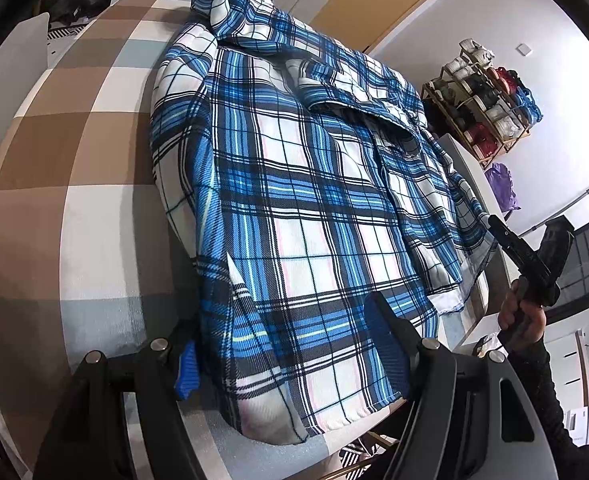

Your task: Fold large clothes

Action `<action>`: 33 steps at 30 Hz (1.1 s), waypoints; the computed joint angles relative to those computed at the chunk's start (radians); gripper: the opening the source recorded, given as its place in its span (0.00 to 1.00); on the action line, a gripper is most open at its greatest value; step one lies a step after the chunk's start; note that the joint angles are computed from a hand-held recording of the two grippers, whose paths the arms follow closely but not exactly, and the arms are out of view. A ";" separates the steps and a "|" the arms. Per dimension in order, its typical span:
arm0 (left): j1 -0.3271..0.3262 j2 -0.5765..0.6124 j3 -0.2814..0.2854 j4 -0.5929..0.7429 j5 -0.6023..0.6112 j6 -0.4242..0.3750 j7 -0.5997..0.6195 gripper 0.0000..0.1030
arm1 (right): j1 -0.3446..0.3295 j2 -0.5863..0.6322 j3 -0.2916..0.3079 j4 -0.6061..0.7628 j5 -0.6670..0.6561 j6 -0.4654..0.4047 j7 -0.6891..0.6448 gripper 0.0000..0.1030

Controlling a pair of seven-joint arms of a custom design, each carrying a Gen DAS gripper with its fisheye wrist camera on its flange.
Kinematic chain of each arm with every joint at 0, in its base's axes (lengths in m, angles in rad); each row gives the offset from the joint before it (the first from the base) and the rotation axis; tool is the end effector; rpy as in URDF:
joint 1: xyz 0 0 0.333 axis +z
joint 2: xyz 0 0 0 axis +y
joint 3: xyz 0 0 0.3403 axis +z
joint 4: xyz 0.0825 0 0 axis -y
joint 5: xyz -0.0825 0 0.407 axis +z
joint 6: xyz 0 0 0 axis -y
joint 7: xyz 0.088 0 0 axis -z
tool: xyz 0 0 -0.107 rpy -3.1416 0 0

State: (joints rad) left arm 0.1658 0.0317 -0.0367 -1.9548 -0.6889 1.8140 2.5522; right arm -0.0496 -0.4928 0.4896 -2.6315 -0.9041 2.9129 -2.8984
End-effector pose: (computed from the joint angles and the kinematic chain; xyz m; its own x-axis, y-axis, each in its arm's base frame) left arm 0.5768 0.0221 0.4784 -0.5808 -0.6358 0.5083 -0.8141 0.4552 -0.3607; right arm 0.3701 0.2348 0.4521 -0.3185 -0.8776 -0.3583 -0.5352 0.4785 -0.6962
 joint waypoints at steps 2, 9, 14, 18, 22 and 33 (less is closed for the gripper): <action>0.001 0.002 0.000 0.002 -0.002 -0.003 -0.001 0.65 | 0.025 0.013 -0.045 -0.022 0.028 0.071 -0.012 0.42; 0.002 0.003 -0.001 0.003 -0.002 -0.001 -0.002 0.65 | 0.142 0.025 -0.084 0.001 0.199 0.010 -0.206 0.42; 0.000 0.001 -0.002 0.000 0.000 0.007 -0.006 0.65 | 0.094 -0.071 0.013 0.082 0.125 -0.299 -0.203 0.85; -0.002 -0.003 -0.002 -0.004 0.005 0.013 0.000 0.65 | 0.271 0.078 -0.198 0.201 0.319 -0.494 -0.621 0.80; -0.001 0.001 -0.001 -0.001 0.001 0.007 0.000 0.65 | 0.338 0.131 -0.335 0.220 0.543 -0.505 -0.825 0.80; 0.001 -0.001 -0.001 0.001 0.006 0.004 0.009 0.66 | 0.307 0.207 -0.357 0.269 0.781 -0.686 -0.828 0.78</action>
State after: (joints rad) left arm 0.1666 0.0312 -0.0380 -1.9542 -0.6829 1.8183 2.5615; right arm 0.2571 -0.2854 0.1322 -2.3629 -0.1234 2.2274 -3.7264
